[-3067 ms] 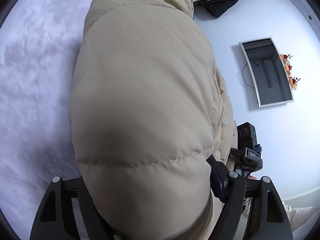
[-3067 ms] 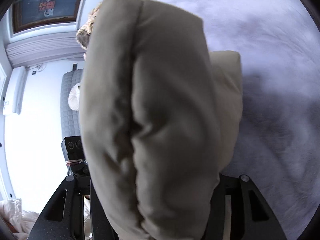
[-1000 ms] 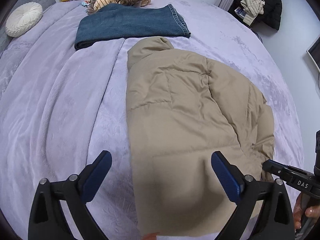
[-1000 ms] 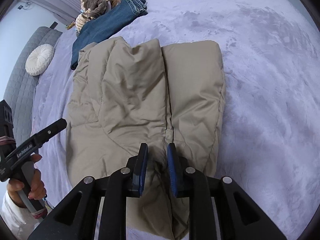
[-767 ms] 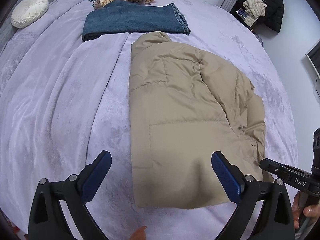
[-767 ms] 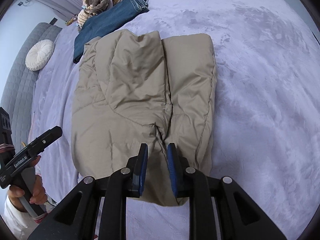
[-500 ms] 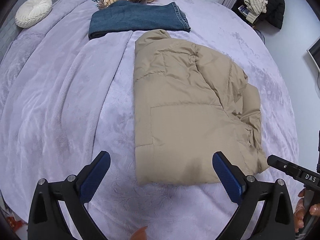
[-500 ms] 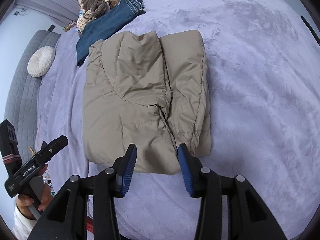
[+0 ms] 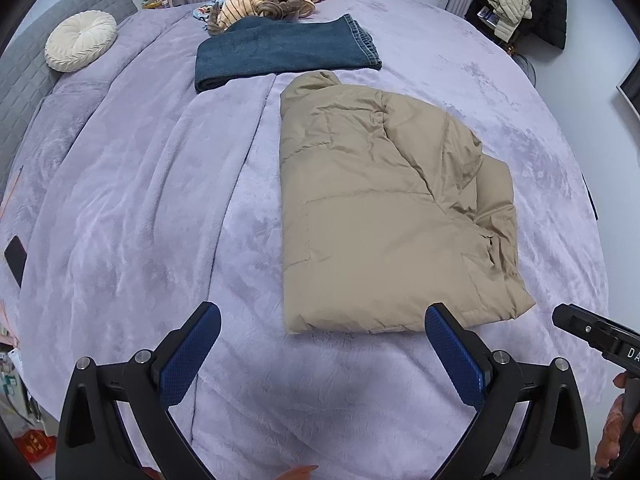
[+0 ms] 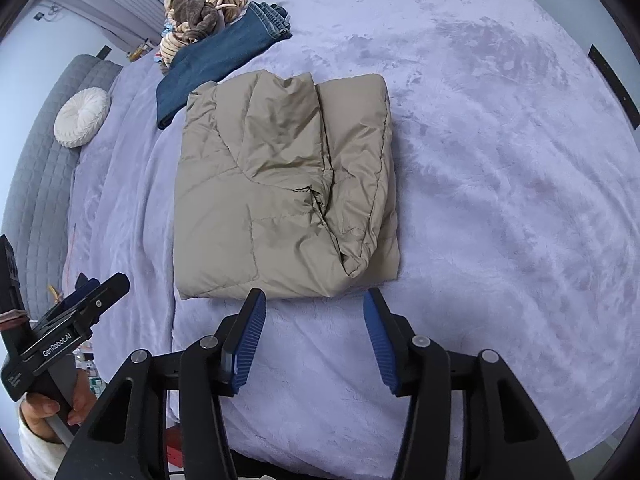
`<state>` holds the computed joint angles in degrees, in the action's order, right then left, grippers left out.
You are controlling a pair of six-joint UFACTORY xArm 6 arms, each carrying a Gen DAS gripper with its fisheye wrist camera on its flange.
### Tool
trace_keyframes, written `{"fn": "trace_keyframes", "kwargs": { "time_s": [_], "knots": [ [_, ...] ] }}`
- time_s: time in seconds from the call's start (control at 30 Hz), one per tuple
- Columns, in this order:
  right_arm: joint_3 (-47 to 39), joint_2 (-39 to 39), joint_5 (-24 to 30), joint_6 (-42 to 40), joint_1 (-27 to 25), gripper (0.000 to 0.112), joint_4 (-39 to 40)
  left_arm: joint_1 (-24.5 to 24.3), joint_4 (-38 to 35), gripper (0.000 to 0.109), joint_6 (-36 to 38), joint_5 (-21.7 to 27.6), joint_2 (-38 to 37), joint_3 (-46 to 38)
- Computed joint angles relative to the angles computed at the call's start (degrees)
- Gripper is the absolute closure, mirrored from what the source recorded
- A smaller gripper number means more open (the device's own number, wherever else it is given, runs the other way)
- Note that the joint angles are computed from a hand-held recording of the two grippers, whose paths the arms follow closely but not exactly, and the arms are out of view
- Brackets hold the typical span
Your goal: Fold large clothes
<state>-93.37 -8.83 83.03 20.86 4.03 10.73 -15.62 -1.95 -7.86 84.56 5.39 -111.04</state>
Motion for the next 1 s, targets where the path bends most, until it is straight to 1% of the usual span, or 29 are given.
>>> {"fn": "trace_keyframes", "kwargs": {
  "time_s": [0.1, 0.2, 0.3, 0.37, 0.43, 0.63, 0.67, 0.7, 0.77, 0.8, 0.83, 1.0],
  "knots": [
    [-0.7, -0.1, -0.1, 0.1, 0.8, 0.051, -1.3, 0.0, 0.5, 0.007, -0.4, 0.0, -0.7, 0.4],
    [-1.8, 0.1, 0.1, 0.5, 1.9, 0.046, -3.3, 0.2, 0.3, 0.006, -0.3, 0.0, -0.9, 0.5],
    [-2.1, 0.0, -0.2, 0.9, 2.7, 0.043, -4.1, 0.2, 0.6, 0.007, 0.0, 0.1, -1.4, 0.6],
    [-2.3, 0.0, -0.3, 1.3, 3.2, 0.039, -4.7, 0.1, 0.8, 0.007, 0.3, 0.1, -1.6, 0.6],
    [-2.2, -0.2, -0.8, 1.9, 3.7, 0.033, -5.4, 0.1, 0.9, 0.007, 0.3, 0.0, -1.8, 0.6],
    [-3.8, 0.2, -0.3, 3.5, 5.5, 0.031, -8.7, 0.0, 1.8, 0.007, -0.4, -0.5, -2.2, 0.5],
    [-4.1, 0.3, -0.2, 3.7, 5.9, 0.029, -9.5, 0.0, 2.1, 0.007, -0.5, -0.6, -2.3, 0.4],
    [-4.4, 0.3, -0.3, 4.0, 6.2, 0.02, -10.3, -0.1, 2.4, 0.007, -0.7, -0.7, -2.4, 0.3],
    [-4.1, -0.1, -1.3, 4.3, 6.9, 0.019, -12.0, 0.0, 2.7, 0.006, -0.8, -0.8, -2.4, 0.2],
    [-4.3, -0.2, -1.5, 4.6, 7.4, 0.016, -13.0, 0.0, 2.7, 0.007, -0.8, -0.9, -2.4, 0.2],
    [-4.7, 0.0, -1.4, 4.6, 7.8, 0.01, -14.1, 0.0, 2.9, 0.007, -0.9, -0.9, -2.5, 0.2],
    [-6.4, 0.8, -1.1, 4.8, 9.9, 0.01, -18.2, 0.2, 3.5, 0.007, -1.6, -1.1, -2.7, 0.2]
  ]
}}
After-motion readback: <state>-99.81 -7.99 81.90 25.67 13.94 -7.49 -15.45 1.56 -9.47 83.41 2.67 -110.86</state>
